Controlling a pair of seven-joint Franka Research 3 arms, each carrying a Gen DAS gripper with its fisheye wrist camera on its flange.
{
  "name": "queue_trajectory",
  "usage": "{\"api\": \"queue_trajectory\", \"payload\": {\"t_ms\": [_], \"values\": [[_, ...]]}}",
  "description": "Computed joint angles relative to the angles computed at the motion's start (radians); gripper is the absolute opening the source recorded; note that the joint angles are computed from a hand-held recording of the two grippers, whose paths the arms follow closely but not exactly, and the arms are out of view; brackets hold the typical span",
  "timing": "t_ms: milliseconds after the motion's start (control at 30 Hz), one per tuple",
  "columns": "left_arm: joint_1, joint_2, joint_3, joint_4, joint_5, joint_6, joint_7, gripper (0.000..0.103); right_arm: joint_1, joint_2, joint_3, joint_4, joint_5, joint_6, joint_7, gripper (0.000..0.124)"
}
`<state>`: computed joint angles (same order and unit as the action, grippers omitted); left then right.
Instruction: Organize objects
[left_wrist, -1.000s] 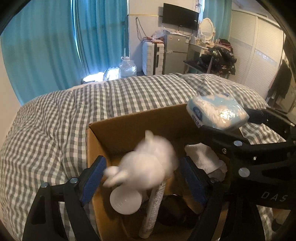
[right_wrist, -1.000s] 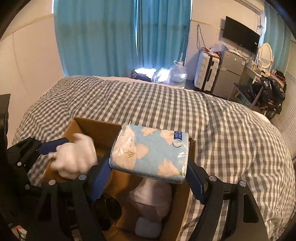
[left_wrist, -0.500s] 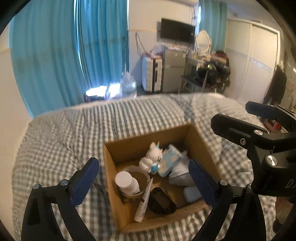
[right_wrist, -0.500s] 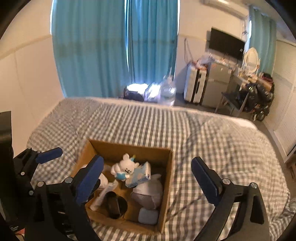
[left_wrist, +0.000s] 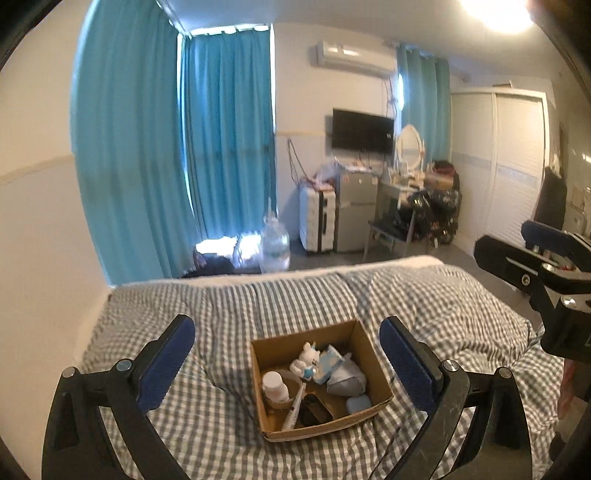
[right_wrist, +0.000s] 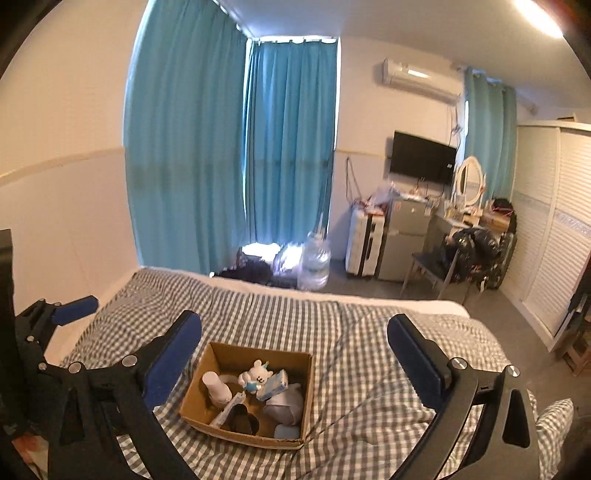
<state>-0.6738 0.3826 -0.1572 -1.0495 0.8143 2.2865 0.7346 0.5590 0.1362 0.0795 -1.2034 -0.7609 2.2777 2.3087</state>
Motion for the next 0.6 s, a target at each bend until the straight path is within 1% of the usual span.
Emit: {"api": "queue_trajectory", "payload": {"t_ms": [100,200,233,300,333,367,467,500,600], "values": [[-0.015,-0.058,0.006,-0.055,0.056,-0.002,-0.055,0.103,0.007,-0.054,0.011,-0.049,-0.045,-0.007,0.035,0.101],[-0.019,-0.118,-0.004,-0.122,0.135,-0.003,-0.137,0.103,0.000,-0.103,0.037,-0.095,-0.101,-0.023,0.077,0.102],[-0.017,-0.137,-0.011,-0.145,0.163,-0.002,-0.165,0.103,-0.006,-0.122,0.048,-0.118,-0.121,-0.023,0.096,0.102],[-0.002,-0.167,-0.036,-0.183,0.176,-0.005,-0.178,0.103,-0.021,-0.156,0.072,-0.160,-0.150,-0.020,0.129,0.102],[0.002,-0.182,-0.046,-0.202,0.188,-0.011,-0.197,0.103,-0.031,-0.174,0.083,-0.186,-0.157,-0.014,0.146,0.102],[0.009,-0.205,-0.055,-0.239,0.205,0.001,-0.228,0.103,-0.041,-0.195,0.094,-0.217,-0.159,-0.001,0.165,0.102],[0.043,-0.280,-0.084,-0.368,0.253,0.057,-0.342,0.103,-0.078,-0.267,0.134,-0.336,-0.212,0.039,0.277,0.102],[0.051,-0.294,-0.095,-0.395,0.271,0.059,-0.377,0.103,-0.093,-0.292,0.144,-0.385,-0.227,0.061,0.317,0.102],[0.079,-0.325,-0.130,-0.470,0.329,0.057,-0.463,0.103,-0.134,-0.333,0.177,-0.482,-0.249,0.088,0.396,0.102]]}}
